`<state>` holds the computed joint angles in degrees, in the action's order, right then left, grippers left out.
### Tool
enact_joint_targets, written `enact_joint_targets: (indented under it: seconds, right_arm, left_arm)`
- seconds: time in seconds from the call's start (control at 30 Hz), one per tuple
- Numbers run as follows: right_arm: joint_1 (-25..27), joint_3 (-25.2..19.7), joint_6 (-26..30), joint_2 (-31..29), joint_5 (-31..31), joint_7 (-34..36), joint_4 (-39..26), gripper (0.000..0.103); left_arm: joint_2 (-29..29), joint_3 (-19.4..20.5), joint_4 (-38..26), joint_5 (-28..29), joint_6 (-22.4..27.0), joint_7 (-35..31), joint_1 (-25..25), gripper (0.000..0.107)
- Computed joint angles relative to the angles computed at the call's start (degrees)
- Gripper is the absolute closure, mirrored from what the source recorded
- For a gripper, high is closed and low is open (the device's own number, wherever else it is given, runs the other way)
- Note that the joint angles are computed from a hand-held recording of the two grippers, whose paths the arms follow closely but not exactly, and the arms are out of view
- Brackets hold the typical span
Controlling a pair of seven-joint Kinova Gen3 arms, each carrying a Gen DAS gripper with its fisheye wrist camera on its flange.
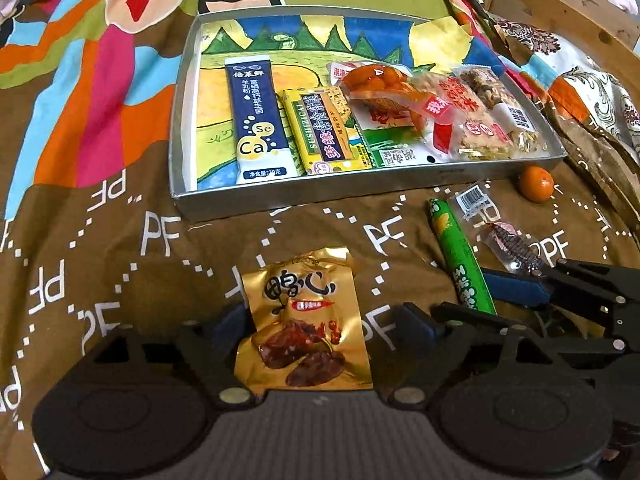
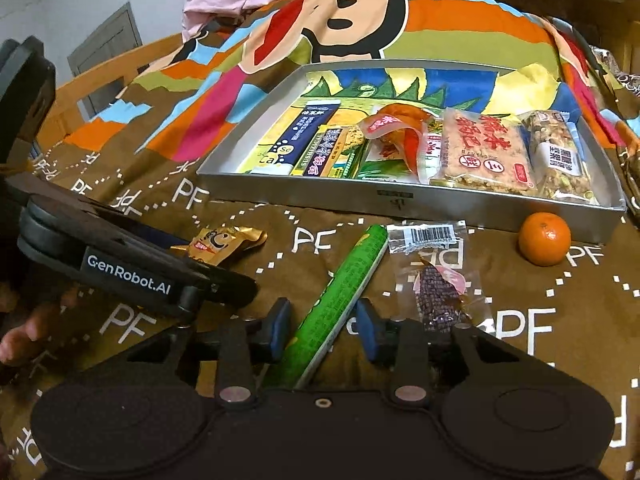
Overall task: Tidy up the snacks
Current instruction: 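Grasp the gold duck-snack packet with the left tool while the right tool grasps the green stick snack, then lift the gold packet and green stick snack off the blanket with both tools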
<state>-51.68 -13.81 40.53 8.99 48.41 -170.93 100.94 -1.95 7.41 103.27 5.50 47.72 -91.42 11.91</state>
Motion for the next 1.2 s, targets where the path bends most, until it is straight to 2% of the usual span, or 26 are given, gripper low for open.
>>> enact_joint_targets:
  seconds: [0.17,0.4,0.53,0.7,0.97,1.07,1.2]
  right_arm:
    - [-0.8,-0.4,3.0,0.3,-1.2,1.1,-1.5,0.072]
    - [-4.9,-1.9,10.6,1.5,3.1,4.4,-3.1,0.078]
    - [-10.4,-2.3,19.5,5.0,10.3,8.8,-4.7,0.081]
    - [-15.5,-1.7,26.5,8.2,17.5,13.2,-4.4,0.084]
    - [-19.7,-0.7,33.4,11.5,24.0,17.5,-3.3,0.084]
    - [-21.2,-0.5,36.3,12.8,26.9,18.8,-2.6,0.084]
    - [-21.3,-0.6,37.4,12.8,27.7,19.6,-2.2,0.084]
  left_arm:
    - [-1.3,0.7,0.0,-3.5,0.9,4.0,0.4,0.043]
    - [-3.9,2.0,1.2,-5.8,2.0,7.9,1.1,0.046]
    - [-5.4,3.4,1.6,-8.2,2.5,11.8,1.5,0.047]
    - [-7.1,4.4,2.1,-10.2,2.4,16.7,1.7,0.048]
    - [-8.4,4.0,2.4,-9.2,3.3,17.1,1.9,0.053]
    - [-9.4,3.2,3.1,-7.8,2.7,14.8,2.1,0.053]
    - [-9.3,4.6,3.4,-9.8,3.0,13.7,2.0,0.053]
